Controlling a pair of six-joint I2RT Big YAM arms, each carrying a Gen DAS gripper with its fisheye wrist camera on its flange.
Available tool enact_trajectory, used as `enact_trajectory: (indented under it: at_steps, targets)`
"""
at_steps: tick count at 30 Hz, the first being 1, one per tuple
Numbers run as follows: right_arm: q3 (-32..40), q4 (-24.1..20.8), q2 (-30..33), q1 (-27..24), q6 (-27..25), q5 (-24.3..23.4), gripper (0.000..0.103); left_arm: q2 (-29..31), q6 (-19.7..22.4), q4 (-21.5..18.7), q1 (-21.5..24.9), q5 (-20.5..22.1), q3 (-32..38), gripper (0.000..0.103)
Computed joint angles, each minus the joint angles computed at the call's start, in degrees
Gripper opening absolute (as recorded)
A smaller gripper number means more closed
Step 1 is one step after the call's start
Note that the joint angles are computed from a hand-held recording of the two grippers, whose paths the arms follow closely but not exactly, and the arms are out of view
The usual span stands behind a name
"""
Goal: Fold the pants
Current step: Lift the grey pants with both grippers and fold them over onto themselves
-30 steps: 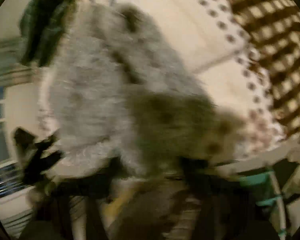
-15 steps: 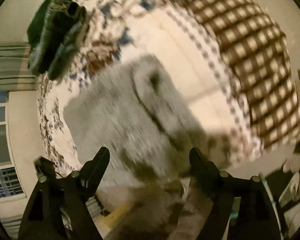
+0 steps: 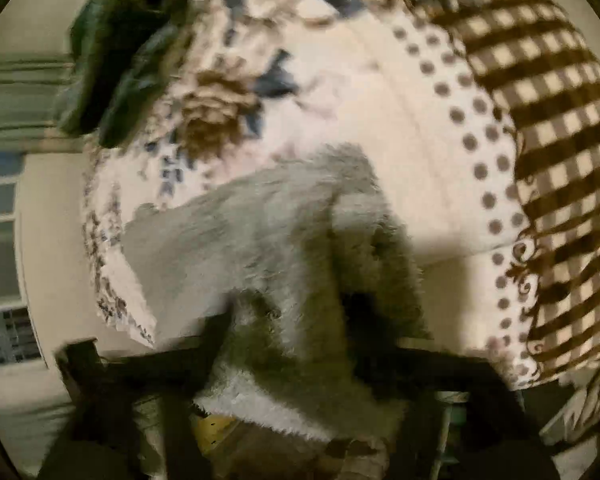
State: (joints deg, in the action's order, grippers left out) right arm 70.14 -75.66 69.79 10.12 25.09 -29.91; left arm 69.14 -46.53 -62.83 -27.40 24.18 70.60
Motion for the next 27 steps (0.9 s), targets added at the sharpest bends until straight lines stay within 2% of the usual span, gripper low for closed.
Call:
enact_trajectory:
  at_steps: [2,4,5,6,8,10,11,12,13,14,15,16,20,21,22,25,26,27]
  targets:
    - [-2.4,1.2,-0.9,0.0,-1.7,-0.8,0.103,-0.6,-2.1,7.1,0.7,-1.3,-2.2,0.103]
    - [-5.8,4.1,-0.4,-0.4,-2.9,-2.7,0.103,2.2,-3.5,13.5,1.9,1.7,-4.1,0.103]
    - [-7.1,6.0,0.4,-0.3,-3.1,-3.9,0.103,3.4,-3.8,15.4,2.1,2.5,-4.6,0.103]
    - [-8.7,8.2,2.5,-0.7,-3.5,-6.5,0.103,6.1,-3.6,18.6,2.5,4.8,-5.4,0.103]
    - [-10.5,11.0,5.5,-1.2,-2.6,-10.5,0.103,10.7,-3.1,20.8,2.9,8.3,-5.4,0.103]
    - [-13.0,15.2,8.0,-2.5,0.7,-18.5,0.103,12.7,-3.9,22.2,3.3,11.3,-6.2,0.102]
    - [-13.8,17.0,8.3,-2.6,2.3,-20.7,0.103,12.7,-4.2,23.1,3.5,12.2,-6.7,0.092]
    - [-13.9,18.1,7.8,-2.1,2.1,-20.8,0.095,12.3,-3.1,22.4,3.5,11.1,-6.1,0.070]
    - [-13.7,18.3,7.0,-1.8,1.7,-19.4,0.087,11.7,-2.0,21.1,3.4,11.0,-5.8,0.059]
    - [-13.8,19.5,5.6,-1.7,3.3,-18.7,0.068,11.0,-1.3,20.1,3.5,11.7,-4.9,0.045]
    - [-13.6,19.7,4.9,-1.5,4.3,-18.2,0.059,10.4,-1.0,18.7,3.4,11.5,-4.1,0.042]
    - [-12.8,18.6,3.9,-1.1,5.1,-16.6,0.055,10.0,-0.9,16.9,3.5,11.4,-2.9,0.041]
    - [-7.7,13.9,1.3,0.8,8.0,-14.0,0.051,9.8,0.4,7.8,4.4,12.7,5.4,0.040]
    - [-6.0,12.3,1.0,0.9,8.4,-14.1,0.051,10.7,2.6,2.5,5.0,12.5,10.5,0.040]
    - [-3.3,10.7,1.1,1.2,9.7,-13.9,0.051,11.3,3.5,0.1,5.5,12.6,13.2,0.040]
    - [7.8,5.5,3.9,2.2,11.9,-13.5,0.051,17.9,8.9,-11.5,8.4,12.8,30.6,0.040]
    - [14.0,3.4,6.5,2.8,12.5,-12.9,0.051,21.2,11.1,-16.5,9.4,12.7,37.8,0.040]
    - [19.6,1.4,9.1,2.9,12.8,-12.7,0.051,24.4,12.7,-19.2,10.6,12.5,45.0,0.040]
